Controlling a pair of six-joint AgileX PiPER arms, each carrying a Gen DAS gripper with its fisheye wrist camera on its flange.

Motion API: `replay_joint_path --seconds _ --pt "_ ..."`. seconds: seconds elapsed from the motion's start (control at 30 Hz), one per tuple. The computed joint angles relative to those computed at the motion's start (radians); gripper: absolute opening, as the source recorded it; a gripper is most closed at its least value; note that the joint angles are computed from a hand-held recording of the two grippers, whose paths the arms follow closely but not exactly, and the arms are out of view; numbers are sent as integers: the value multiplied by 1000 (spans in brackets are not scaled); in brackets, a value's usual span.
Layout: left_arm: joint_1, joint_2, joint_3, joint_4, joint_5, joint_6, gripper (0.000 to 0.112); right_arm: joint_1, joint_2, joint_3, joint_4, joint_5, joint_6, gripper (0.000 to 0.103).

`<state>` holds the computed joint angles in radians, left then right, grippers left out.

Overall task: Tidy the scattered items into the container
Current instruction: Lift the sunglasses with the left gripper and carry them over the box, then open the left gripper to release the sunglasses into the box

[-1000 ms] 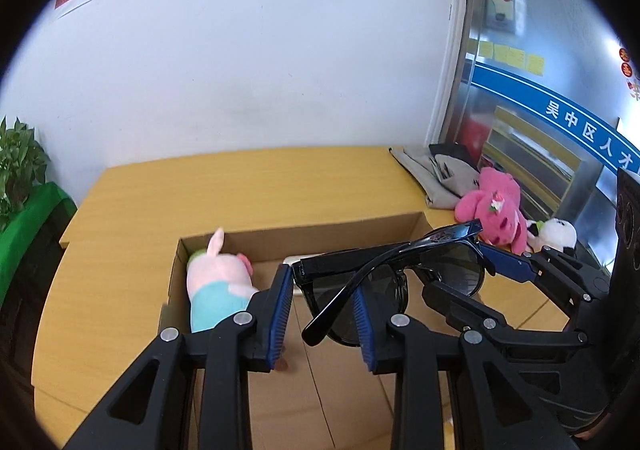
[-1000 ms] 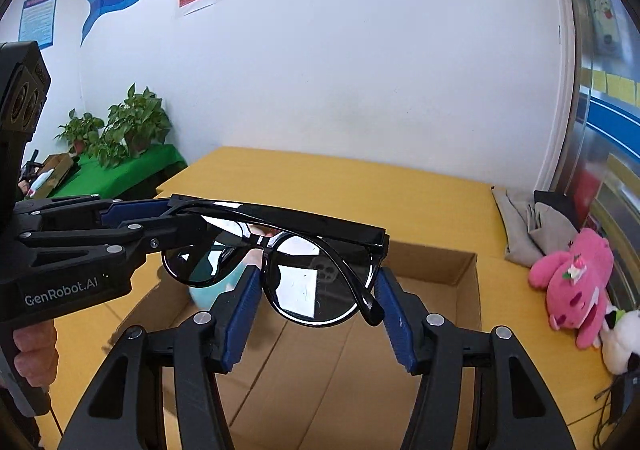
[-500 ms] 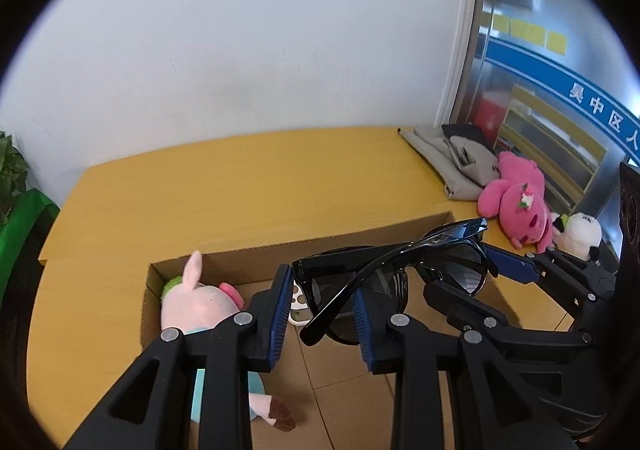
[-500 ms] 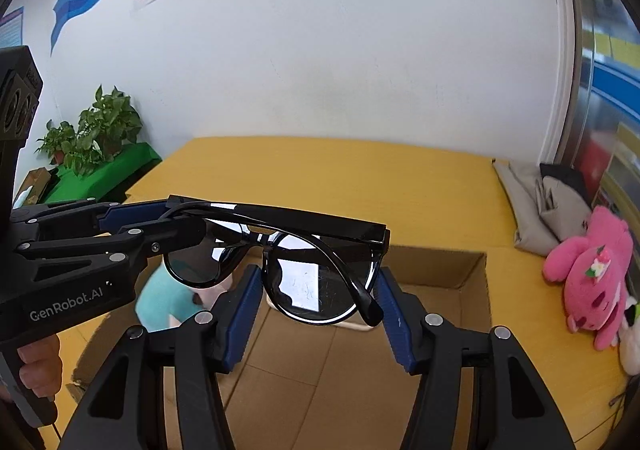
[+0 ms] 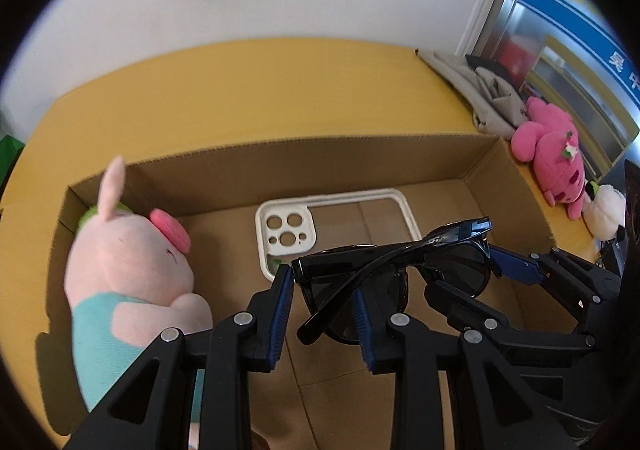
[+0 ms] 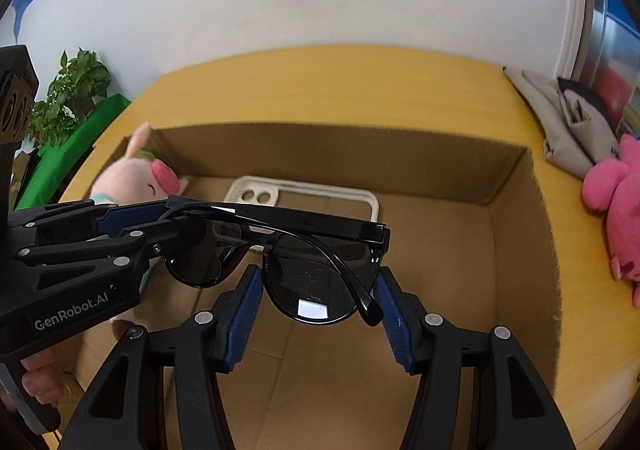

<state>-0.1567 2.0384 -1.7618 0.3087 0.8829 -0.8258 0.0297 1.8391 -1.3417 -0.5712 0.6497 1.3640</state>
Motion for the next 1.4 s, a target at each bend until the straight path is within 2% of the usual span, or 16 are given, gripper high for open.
replay_joint_path --seconds 0.17,0.37,0.5,0.7,0.77,0.8,0.83,0.93,0.97,1.03,1.1,1.13,1.2,1.27,1.33,1.4 --pt "12 56 -27 -52 33 30 29 -33 42 10 126 -57 -94 62" --pt "26 103 -42 -99 61 48 28 -44 91 -10 228 -64 -180 62" --pt "37 111 -27 -119 48 49 28 -30 105 -32 212 -31 -178 61" --pt "38 96 12 -111 31 44 28 -23 99 -18 181 -34 -138 62" --pt "45 79 25 -133 23 65 28 -23 86 2 162 -39 -106 65" --pt "46 64 43 -133 6 60 29 -23 73 19 151 -47 -89 71" --pt "46 49 56 -132 -8 54 31 -23 58 38 140 -56 -70 75" --pt "35 1 89 -86 -24 13 42 -17 9 76 118 -54 -55 76" --pt "28 -16 99 -63 -25 -3 43 -9 -5 82 104 -45 -45 77" --pt "12 -63 131 -21 -30 -36 43 17 -39 98 54 -12 -1 79" --pt "-21 -117 168 41 -28 -86 43 72 -77 99 -25 69 64 81" --pt "-50 -141 179 94 -15 -127 43 111 -102 101 -71 123 100 82" --pt "-105 -182 201 195 21 -199 46 157 -138 101 -113 168 134 85" --pt "-202 -244 243 343 117 -328 55 229 -168 69 -178 253 185 86" --pt "-304 -274 248 464 239 -437 63 304 -196 54 -257 318 270 95" --pt "-404 -332 291 544 332 -528 69 409 -208 31 -335 417 364 96"
